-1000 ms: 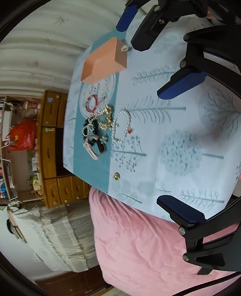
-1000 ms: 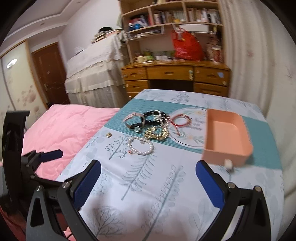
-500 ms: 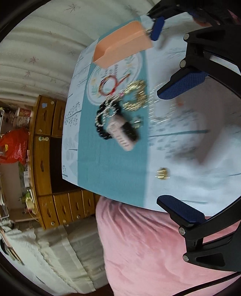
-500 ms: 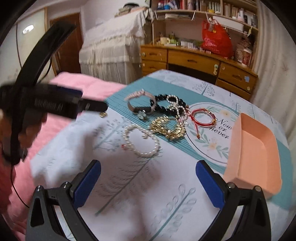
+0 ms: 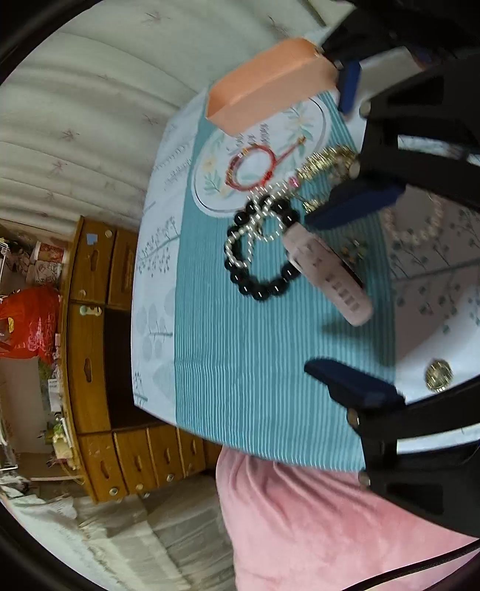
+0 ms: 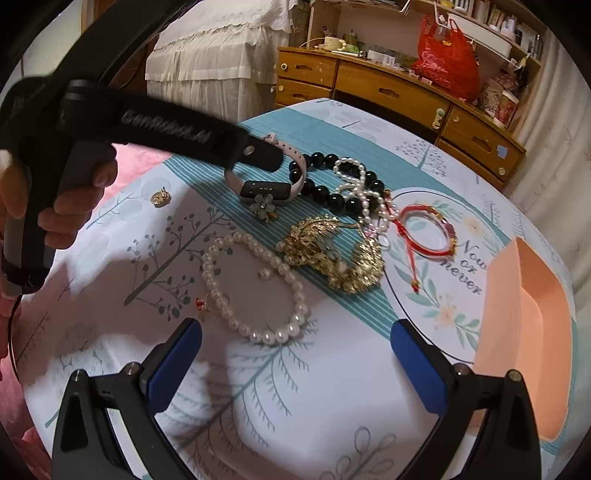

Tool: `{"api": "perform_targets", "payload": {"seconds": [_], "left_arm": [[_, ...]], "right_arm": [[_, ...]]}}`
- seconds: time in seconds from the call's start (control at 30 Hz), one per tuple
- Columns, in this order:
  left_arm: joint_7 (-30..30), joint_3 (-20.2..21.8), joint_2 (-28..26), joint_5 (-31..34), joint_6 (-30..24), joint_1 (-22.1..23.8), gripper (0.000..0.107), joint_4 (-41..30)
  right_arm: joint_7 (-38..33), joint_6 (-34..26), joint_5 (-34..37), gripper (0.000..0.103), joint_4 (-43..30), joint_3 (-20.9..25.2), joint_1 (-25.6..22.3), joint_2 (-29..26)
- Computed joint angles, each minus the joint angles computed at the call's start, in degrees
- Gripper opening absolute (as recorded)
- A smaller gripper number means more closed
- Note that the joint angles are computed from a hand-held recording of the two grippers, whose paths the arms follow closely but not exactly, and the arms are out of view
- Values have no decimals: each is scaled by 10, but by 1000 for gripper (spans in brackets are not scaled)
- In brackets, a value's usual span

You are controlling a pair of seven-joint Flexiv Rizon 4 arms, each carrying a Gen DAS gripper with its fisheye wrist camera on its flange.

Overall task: Organize jewelry
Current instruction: 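Grasp the pink-white smartwatch with the left tool while the right tool grasps the pearl bracelet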

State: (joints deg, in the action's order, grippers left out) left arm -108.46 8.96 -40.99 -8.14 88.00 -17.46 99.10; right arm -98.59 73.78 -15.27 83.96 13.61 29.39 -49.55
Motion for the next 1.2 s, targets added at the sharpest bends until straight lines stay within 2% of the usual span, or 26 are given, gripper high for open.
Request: {"api": "perform_targets", "payload": {"seconds": [0.07,0.13,0.23,0.37,0.5,0.6,0.7,0.83,0.97,1.03,1.1,1.13,1.2], "left_arm": [[16,-41,-6,-7,13,31,52,-3],[27,-51,-12,-12,7,36,28,-10],[27,-33,-17,-13,-2,20,18,-19],[17,-22,-12,-16,-9,11,18,-19],[-12,12,-7,-11,-15,-13,18,-17],[-26,18,2,-4,-9,-14,18,-9],[-34,18,17,1,4,-13,18,7],[-37,19,32,5,18,-16,18,21],[-36,22,45,7,31,-22,18,31],[-31,12,50,5,39,-16,18,36],[-30,16,53,2,41,-20,18,38],[-30,18,54,1,42,-22,18,39],[-31,26,55,-1,42,-30,18,40]], "right_arm": [[-5,-10,0,102,-11,5,0,-7],[1,-12,-6,102,-15,-9,12,-11],[4,-12,-3,101,-19,-6,11,-14],[11,-21,8,101,-26,0,7,-17],[21,-16,8,100,-22,-9,11,-14],[28,-8,-4,94,-14,-24,18,-12],[17,-29,5,89,-36,1,0,-22],[0,-36,11,85,-49,10,-3,-28],[-27,-39,20,73,-60,25,-6,-34],[-47,-59,35,60,-76,49,-18,-40],[-52,-58,44,44,-79,43,-12,-40],[-58,-63,48,41,-80,46,-13,-39],[-61,-68,53,20,-84,41,-10,-38]]}}
